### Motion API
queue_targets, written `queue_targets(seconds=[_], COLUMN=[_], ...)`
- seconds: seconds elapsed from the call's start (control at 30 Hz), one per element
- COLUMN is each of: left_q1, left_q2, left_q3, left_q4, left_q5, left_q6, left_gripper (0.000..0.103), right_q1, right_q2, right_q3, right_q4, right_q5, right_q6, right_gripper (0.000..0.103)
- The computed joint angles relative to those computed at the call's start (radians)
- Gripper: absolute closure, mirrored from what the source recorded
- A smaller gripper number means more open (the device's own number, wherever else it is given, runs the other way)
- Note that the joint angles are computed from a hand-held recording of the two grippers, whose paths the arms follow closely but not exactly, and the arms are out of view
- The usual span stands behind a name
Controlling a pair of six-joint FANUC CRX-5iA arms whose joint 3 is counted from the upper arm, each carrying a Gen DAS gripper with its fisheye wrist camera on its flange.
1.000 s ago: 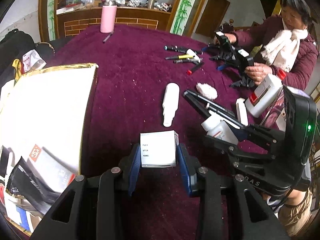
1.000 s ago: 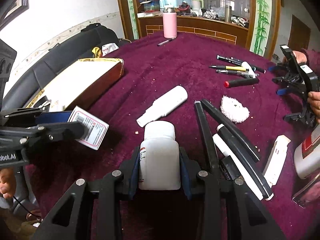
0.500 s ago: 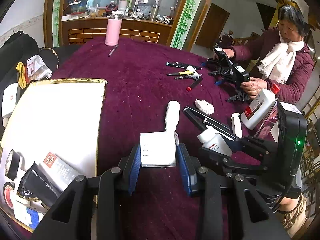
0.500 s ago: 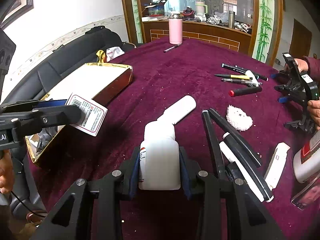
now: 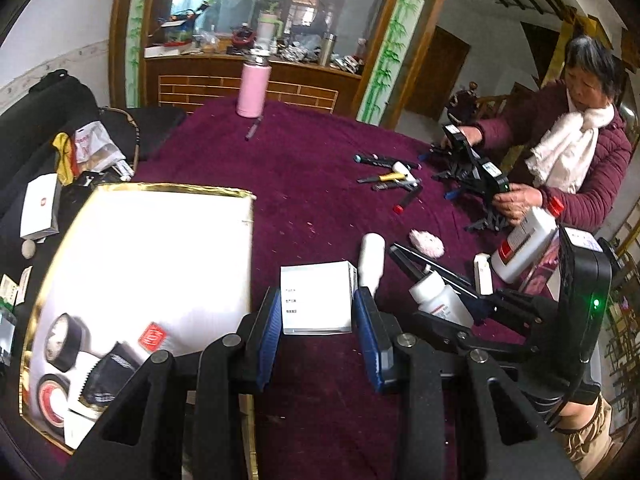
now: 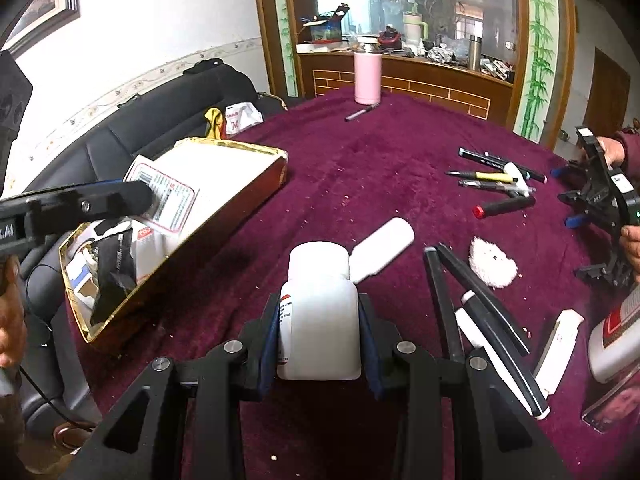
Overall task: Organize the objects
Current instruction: 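Carry the white box with the left tool while the right tool carries the bottle to the tray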
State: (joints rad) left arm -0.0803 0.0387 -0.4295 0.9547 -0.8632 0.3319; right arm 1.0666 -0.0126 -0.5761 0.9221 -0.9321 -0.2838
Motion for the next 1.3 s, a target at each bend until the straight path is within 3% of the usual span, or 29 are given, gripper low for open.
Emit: queue_targets(seconds=[0.67,1.3], left_q1=[0.099,0.144], left_q2=[0.009,0.096], left_q3=[0.022,0.104], left_q4=[-0.010,-0.048], left_q5=[0.031,0.046], left_q6=[0.037,0.110], left_gripper=[0.068,0.068], right_q1=[-0.038,-0.067], right_q2=[0.069,0.159], right_q3=[0.071,0.184], right_q4=[0.034,0.053], right_q5=[0.086,0.156], right_q6=[0.059,0.150], right_gripper=[0.064,0.064])
